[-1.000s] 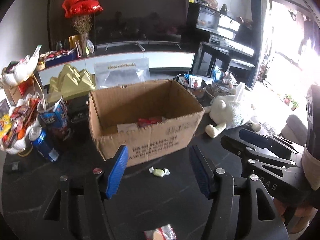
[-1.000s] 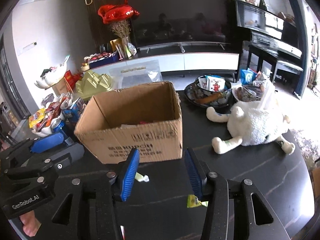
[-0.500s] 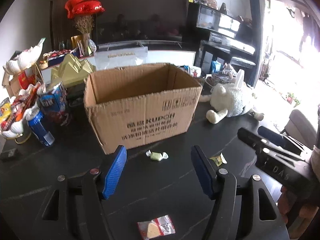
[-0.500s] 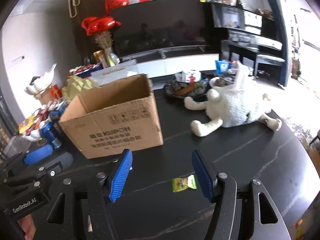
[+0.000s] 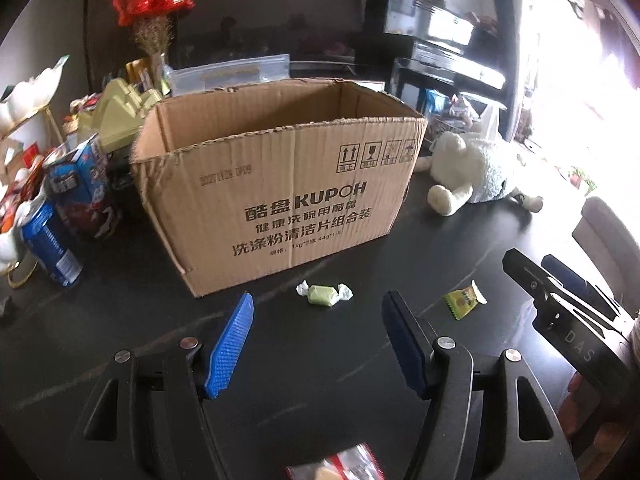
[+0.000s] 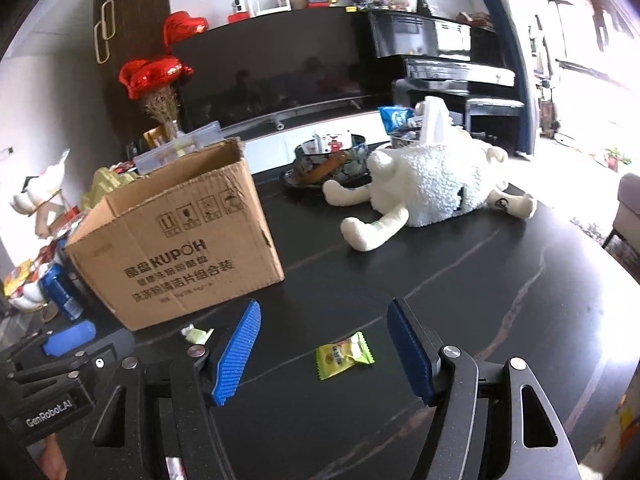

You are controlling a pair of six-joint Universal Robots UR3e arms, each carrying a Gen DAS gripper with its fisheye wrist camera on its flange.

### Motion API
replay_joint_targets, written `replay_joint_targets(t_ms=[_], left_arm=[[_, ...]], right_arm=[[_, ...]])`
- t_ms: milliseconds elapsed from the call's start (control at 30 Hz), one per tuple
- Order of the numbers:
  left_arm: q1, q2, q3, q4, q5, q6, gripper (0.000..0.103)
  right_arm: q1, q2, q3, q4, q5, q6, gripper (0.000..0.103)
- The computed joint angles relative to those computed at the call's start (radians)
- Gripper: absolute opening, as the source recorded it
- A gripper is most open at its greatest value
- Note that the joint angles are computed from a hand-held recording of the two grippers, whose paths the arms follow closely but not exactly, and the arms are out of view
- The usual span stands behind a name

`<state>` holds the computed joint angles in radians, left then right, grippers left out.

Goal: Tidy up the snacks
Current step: 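Move both tools back to the green candy and yellow-green packet, then grasp the green wrapped candy with the left tool while the right tool grasps the yellow-green packet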

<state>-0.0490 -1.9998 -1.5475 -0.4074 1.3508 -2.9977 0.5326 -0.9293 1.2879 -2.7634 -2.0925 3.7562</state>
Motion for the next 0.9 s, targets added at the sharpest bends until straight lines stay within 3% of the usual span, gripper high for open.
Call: replay_joint_targets(t_ms=[133, 400, 533, 900], left_arm=[[-0.004, -0.073, 0.074, -0.027, -0.008, 0.067, 0.066], [-0.01, -0.213, 0.229, -0.102, -0.039, 0.153, 0.062], [-0.012, -0.273, 0.301, -0.152, -0.035, 0.162, 0.057], [-0.018, -0.385, 0.45, -0.237, -0.048, 0.2, 0.052]], right_arm=[[-0.026, 0.019, -0.018, 0.055, 0.043, 0.036, 0.067], [-0.042, 0.072, -0.076, 0.154, 0.031, 0.113, 0.067], [-0.062, 0.087, -0.092, 0.192, 0.076, 0.159, 0.067], [-0.059, 0.141, -0.189, 0.313, 0.061, 0.174, 0.067]])
